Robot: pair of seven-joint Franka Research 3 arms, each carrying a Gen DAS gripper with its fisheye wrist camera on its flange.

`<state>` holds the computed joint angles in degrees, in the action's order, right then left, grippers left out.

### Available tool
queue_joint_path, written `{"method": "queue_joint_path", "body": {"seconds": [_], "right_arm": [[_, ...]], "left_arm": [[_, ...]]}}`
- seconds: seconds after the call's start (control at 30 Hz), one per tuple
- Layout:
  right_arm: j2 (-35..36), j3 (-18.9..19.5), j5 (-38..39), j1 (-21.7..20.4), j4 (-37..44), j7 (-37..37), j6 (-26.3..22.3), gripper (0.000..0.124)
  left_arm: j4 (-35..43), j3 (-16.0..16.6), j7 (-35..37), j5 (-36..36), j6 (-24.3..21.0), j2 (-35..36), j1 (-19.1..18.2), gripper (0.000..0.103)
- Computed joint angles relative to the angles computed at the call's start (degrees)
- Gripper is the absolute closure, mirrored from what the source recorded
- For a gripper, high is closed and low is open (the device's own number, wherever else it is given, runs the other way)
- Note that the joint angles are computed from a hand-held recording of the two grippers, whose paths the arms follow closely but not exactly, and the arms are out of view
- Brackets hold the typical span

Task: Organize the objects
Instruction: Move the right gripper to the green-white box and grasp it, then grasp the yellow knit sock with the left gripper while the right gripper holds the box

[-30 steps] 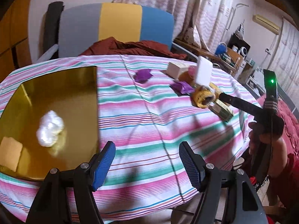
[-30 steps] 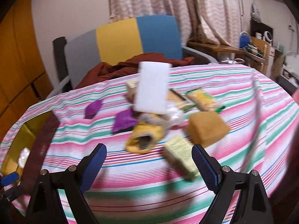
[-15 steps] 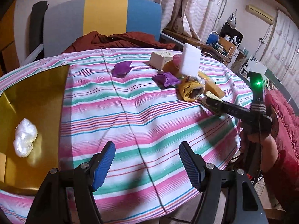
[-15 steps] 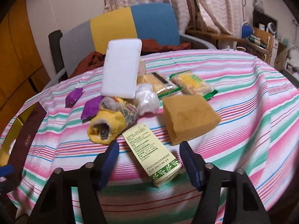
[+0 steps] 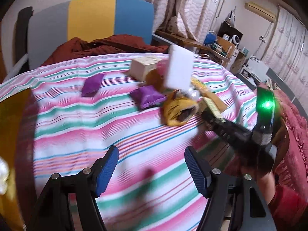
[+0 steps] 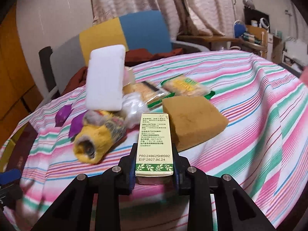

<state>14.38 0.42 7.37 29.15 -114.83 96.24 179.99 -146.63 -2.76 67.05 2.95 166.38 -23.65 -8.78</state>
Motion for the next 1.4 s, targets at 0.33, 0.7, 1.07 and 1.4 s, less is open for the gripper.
{"method": "queue_joint_path", "body": {"seconds": [0.33, 0.7, 1.07, 1.4], "right_arm": [[0.9, -0.7, 3.4, 1.1, -1.2, -1.8, 4.6, 0.093], [1.5, 0.1, 6.2, 0.7, -0.9, -4.4, 5.6, 0.093], [1.4, -1.9, 7.0, 2.8, -1.1, -5.1, 5.9, 0.093], [1.3, -6.7, 5.8, 7.3, -1.4, -4.1, 5.9, 0.093]], "left_arm": [[11.1, 2.2, 8.4, -10.9, 3.6, 13.8, -4.6, 0.031], [17.4, -4.1, 3.5, -6.4, 4.0, 22.4, 2.7, 0.035], [6.7, -2.4, 6.7, -3.5, 12.0, 15.8, 1.7, 0.063], [-3.1, -10.3, -0.9, 4.6, 19.3, 8.8, 11.2, 0.063]]}}
